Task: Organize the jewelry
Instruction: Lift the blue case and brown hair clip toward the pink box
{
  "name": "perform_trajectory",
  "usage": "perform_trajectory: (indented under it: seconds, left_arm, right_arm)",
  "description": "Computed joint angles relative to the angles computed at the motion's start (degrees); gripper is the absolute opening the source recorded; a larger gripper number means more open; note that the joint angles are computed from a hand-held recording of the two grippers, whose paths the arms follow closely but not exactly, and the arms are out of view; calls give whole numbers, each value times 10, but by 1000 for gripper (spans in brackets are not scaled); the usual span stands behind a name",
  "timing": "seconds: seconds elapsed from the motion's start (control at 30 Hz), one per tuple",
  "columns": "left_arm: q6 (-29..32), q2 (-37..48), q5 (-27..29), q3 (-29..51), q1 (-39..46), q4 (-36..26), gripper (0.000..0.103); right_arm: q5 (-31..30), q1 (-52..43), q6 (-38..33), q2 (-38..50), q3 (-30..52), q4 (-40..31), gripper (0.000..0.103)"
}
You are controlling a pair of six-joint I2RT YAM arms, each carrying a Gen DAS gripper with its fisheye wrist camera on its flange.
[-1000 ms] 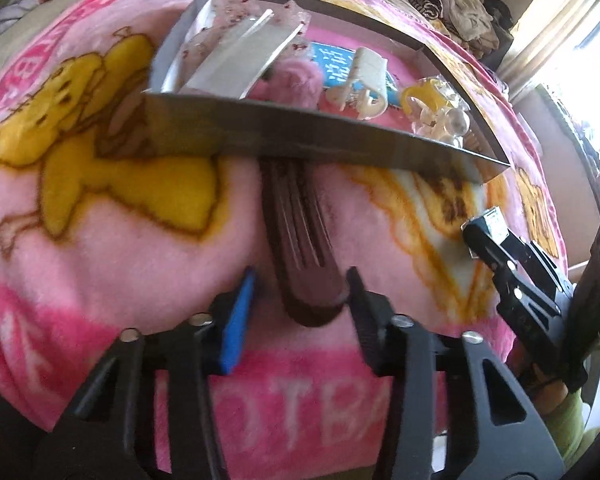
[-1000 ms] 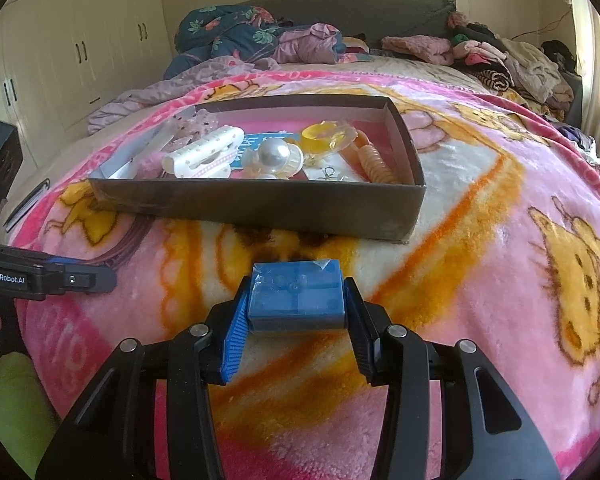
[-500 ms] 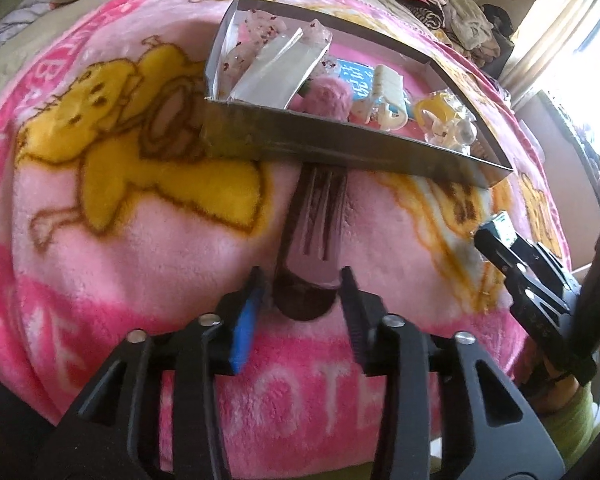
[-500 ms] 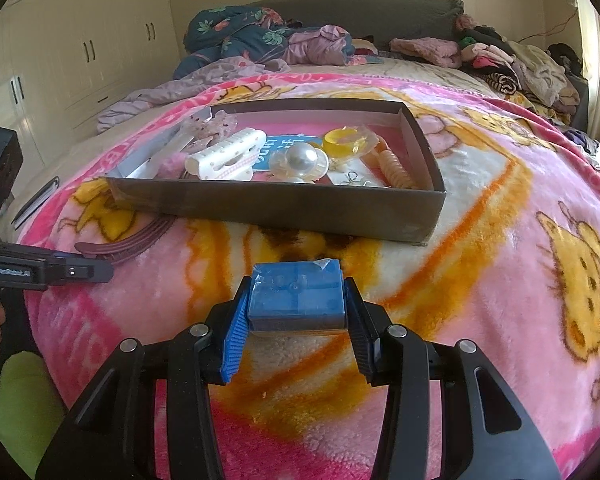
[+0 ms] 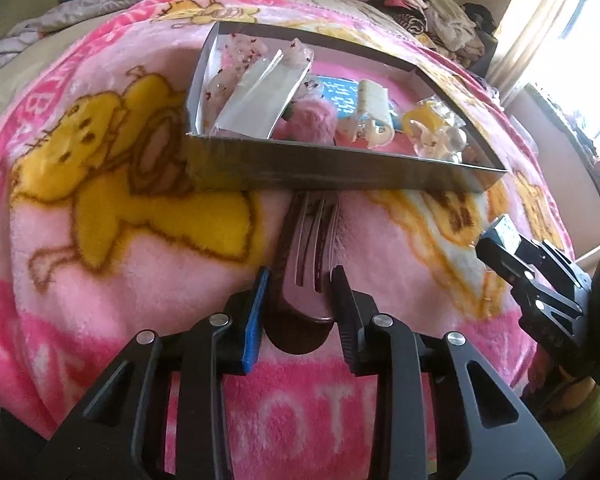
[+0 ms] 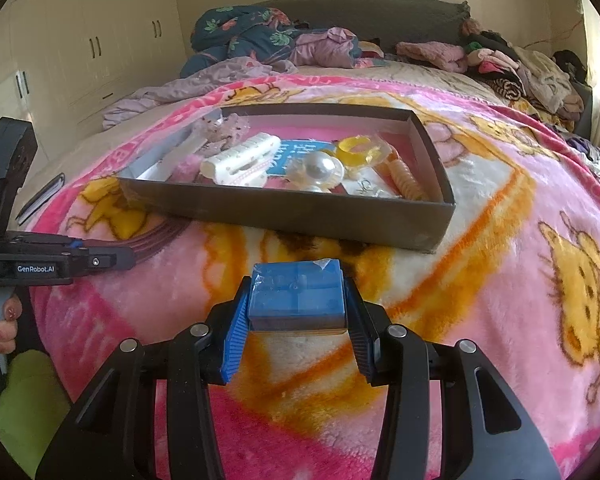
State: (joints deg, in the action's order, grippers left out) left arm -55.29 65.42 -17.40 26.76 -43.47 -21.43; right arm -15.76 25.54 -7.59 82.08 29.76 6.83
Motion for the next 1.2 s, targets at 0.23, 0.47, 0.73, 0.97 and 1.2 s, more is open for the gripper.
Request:
perform_trajectory:
  seconds: [0.23,0.47,0.73,0.97,1.2]
  left_arm:
    - [-34,-75,-34,-4,-60,-73,23]
    - [-71,-157,-87,21,-102,-183,23]
    - [-37,-203,-100,51,-63,-235,23]
    - [29,-189,-72,70,4,-202,23]
    - [96,-138,-31,87,75,-131,23]
  right_arm:
    - [1,26,0,-57,-1,-39,43]
    - [8,62,10,-101,17,-78,42]
    - [28,100,24,-94,60,-100,42]
    - [32,102,31,-68,99,-102,43]
    - [26,73,27,-32,139,-99,43]
